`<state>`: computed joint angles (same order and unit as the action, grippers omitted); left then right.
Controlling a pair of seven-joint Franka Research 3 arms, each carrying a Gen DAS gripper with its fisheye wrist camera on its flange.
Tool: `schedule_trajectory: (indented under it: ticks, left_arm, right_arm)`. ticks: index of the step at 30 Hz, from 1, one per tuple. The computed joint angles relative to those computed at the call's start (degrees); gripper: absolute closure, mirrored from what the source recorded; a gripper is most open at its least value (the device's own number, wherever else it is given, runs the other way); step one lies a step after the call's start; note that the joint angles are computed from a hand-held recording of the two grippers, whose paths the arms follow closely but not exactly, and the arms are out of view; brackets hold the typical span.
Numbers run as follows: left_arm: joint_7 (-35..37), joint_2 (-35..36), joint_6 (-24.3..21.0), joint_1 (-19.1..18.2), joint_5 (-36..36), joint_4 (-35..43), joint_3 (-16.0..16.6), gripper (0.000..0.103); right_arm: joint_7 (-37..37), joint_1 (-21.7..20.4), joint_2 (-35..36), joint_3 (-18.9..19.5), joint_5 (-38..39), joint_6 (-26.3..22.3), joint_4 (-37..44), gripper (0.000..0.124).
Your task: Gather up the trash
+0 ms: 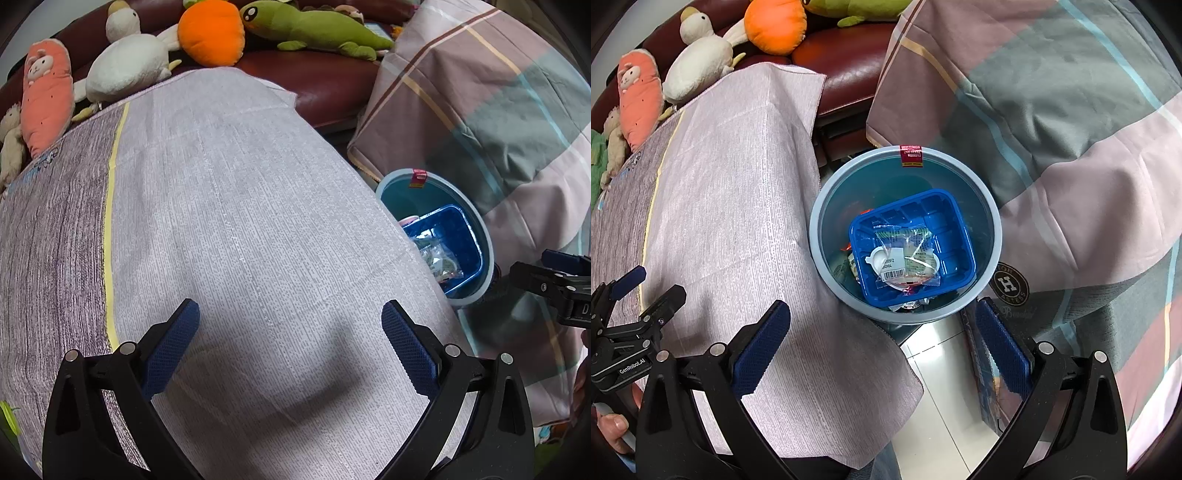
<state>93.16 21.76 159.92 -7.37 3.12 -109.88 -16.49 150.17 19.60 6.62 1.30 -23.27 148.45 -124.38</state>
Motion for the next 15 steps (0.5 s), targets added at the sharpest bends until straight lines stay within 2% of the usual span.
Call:
schedule_trajectory:
  ticks: [15]
  left_arm:
    - [-0.13,0.19,0.04,0.07,0.04,0.16,-0.04,0.004]
  right_arm:
    - [-0.44,0.25,0.52,-0.11,0.17,-0.77,1.06,0.028]
